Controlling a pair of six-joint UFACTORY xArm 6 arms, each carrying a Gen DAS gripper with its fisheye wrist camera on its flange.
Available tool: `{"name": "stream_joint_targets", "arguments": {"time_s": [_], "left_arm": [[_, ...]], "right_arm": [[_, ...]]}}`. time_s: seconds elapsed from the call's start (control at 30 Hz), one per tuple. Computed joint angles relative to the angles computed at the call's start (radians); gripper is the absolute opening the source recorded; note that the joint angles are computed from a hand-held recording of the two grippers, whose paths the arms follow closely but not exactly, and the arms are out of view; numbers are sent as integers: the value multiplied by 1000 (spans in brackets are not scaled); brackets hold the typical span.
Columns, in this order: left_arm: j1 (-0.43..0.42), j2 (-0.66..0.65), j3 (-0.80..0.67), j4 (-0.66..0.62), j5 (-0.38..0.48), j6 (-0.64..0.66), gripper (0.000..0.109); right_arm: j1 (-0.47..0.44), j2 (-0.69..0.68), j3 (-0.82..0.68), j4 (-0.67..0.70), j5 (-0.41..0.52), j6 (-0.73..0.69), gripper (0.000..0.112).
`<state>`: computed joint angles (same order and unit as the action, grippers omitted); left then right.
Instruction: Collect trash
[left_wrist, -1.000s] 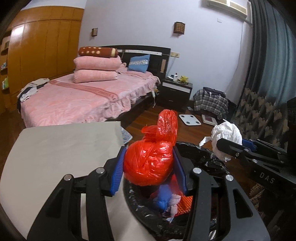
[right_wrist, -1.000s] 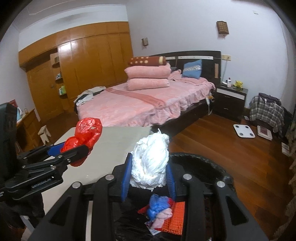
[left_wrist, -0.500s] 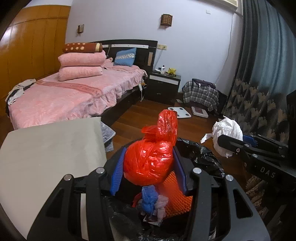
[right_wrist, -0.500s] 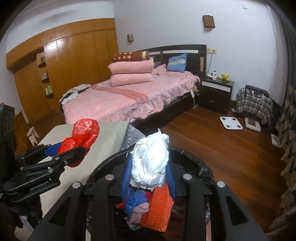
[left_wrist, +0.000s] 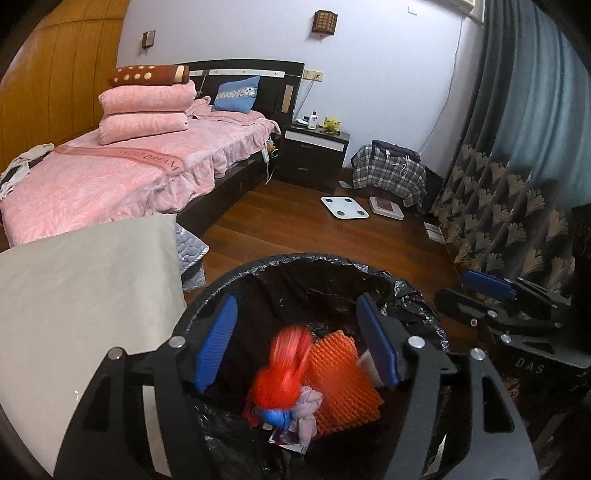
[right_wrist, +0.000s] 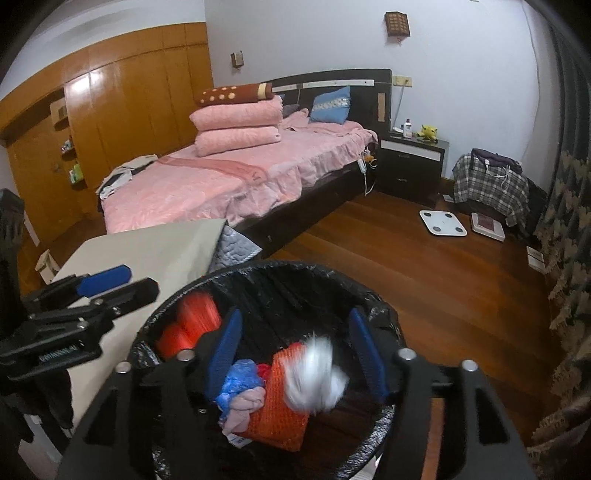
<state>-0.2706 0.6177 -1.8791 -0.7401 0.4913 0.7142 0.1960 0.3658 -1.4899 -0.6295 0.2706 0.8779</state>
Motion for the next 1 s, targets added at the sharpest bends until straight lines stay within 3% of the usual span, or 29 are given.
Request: {"name": "stream_joint_targets", "arguments": {"time_s": [0.1,0.17,0.3,1.0], "left_arm": [[1,-7,7,16,-7,-15,70],[3,-18,19,30,-21,-24,75],[15,-62,62,38,-53,-36,86],[110,-404,401,89,-145,-116,91]], "right_arm": [[-4,-10,14,-9,-4,16,74],[-5,-19,20,-37,-6,43,86],[2,-37,30,-55,-18,59,97],[118,-146,29,-36,-16,39,97]]}}
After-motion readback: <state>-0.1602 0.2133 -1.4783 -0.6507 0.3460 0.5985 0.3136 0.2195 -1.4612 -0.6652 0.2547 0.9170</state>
